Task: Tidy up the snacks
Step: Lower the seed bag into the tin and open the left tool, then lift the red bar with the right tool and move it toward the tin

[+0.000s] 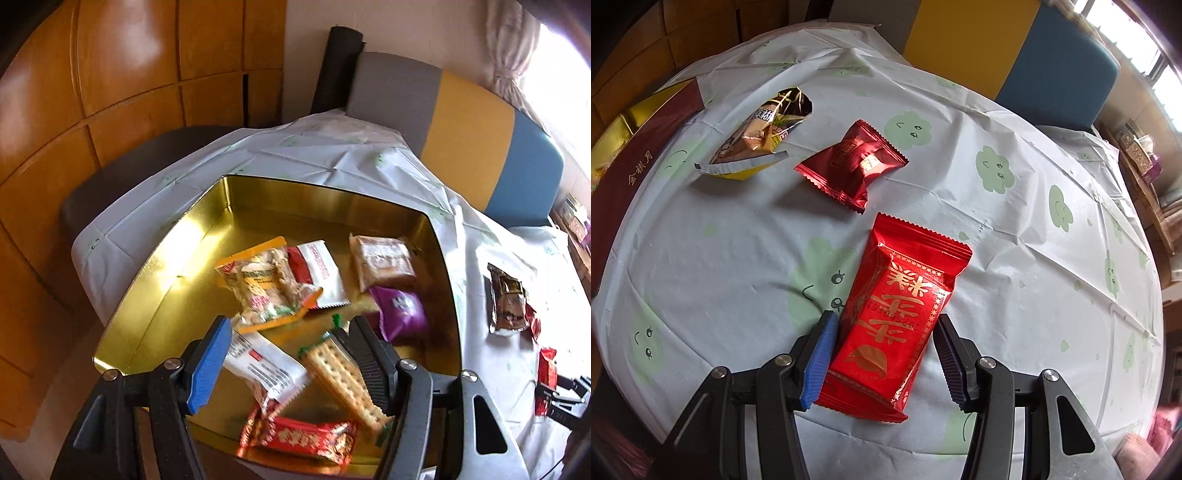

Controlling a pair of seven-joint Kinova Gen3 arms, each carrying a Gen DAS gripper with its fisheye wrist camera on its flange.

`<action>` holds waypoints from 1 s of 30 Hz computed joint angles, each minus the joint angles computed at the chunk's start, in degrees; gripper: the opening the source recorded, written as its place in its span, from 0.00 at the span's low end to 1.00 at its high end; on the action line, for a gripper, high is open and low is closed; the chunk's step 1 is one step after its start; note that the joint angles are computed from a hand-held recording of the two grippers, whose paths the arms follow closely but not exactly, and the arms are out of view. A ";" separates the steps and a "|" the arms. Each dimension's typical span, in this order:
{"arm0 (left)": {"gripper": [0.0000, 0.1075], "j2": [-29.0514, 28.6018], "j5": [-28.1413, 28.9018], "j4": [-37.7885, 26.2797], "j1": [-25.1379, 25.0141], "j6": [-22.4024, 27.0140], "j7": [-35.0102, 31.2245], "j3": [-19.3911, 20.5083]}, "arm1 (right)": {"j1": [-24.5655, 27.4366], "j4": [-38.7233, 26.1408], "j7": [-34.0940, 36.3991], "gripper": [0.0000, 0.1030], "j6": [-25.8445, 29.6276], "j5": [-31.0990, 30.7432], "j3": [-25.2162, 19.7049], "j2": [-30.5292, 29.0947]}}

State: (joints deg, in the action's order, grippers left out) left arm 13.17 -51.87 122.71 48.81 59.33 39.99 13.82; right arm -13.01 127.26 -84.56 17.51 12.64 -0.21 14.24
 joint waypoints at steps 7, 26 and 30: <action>0.62 1.31 0.28 -1.18 1.83 0.94 0.04 0.35 | -1.74 0.96 -2.10 0.52 -0.75 2.08 1.21 -0.50; 0.62 1.31 0.10 -0.04 3.87 0.32 2.23 0.43 | -2.52 1.52 -3.63 0.51 -1.49 3.90 1.64 -0.75; 0.62 0.94 0.33 0.58 3.84 0.36 2.63 0.62 | -1.57 1.53 -3.03 0.51 -1.45 2.93 0.81 -0.84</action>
